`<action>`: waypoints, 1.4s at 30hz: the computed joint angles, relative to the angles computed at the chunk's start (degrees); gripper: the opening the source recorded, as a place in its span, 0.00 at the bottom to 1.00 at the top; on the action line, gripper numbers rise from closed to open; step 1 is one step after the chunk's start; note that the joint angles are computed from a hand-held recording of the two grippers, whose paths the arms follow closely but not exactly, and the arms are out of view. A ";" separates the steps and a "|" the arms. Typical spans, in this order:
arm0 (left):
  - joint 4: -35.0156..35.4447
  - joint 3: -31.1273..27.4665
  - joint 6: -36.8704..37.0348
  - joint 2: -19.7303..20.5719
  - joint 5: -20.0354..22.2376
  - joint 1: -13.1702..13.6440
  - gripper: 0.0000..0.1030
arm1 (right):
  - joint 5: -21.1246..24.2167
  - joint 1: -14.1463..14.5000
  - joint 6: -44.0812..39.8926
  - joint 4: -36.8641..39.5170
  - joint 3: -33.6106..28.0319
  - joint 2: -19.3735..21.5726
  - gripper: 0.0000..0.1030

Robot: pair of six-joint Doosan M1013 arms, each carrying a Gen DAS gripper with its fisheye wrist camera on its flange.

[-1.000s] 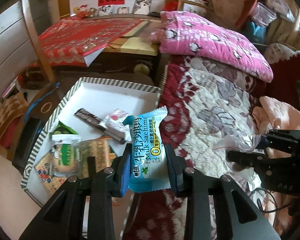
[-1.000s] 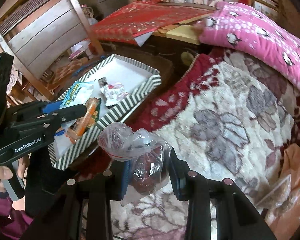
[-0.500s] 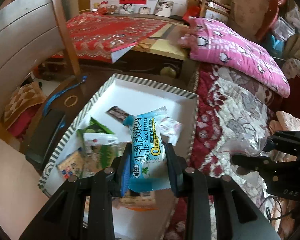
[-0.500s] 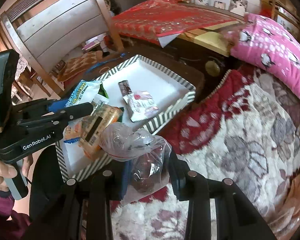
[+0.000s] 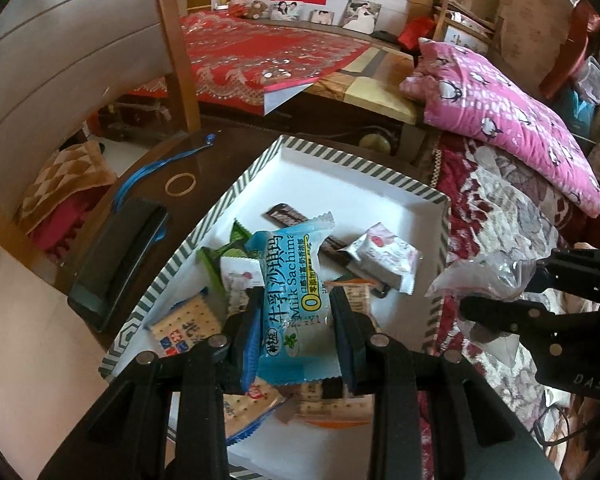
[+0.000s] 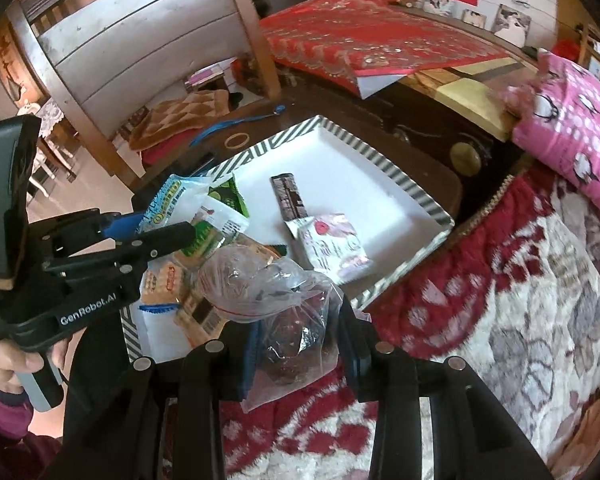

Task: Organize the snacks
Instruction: 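Carry the blue candy and clear nut bag over the white striped tray with both tools, then open both tools to drop the blue candy and nut bag into the tray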

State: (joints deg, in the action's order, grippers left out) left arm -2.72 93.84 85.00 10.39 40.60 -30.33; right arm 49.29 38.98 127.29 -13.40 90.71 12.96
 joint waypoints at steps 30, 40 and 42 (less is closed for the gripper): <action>4.42 -0.21 -4.79 2.17 1.16 0.73 0.34 | -0.73 -2.86 -5.79 8.28 -4.78 7.65 0.42; 6.31 0.85 -6.51 0.59 -0.05 -0.05 0.71 | -2.35 -1.71 -2.08 5.21 -2.38 3.91 0.69; 6.92 1.04 -7.05 0.15 -0.30 -0.28 0.76 | -2.66 -1.40 -0.58 4.01 -1.66 2.87 0.71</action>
State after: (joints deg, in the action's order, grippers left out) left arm 4.20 94.88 77.95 10.54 40.30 -30.61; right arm 46.63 37.58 126.70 -9.40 89.04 15.83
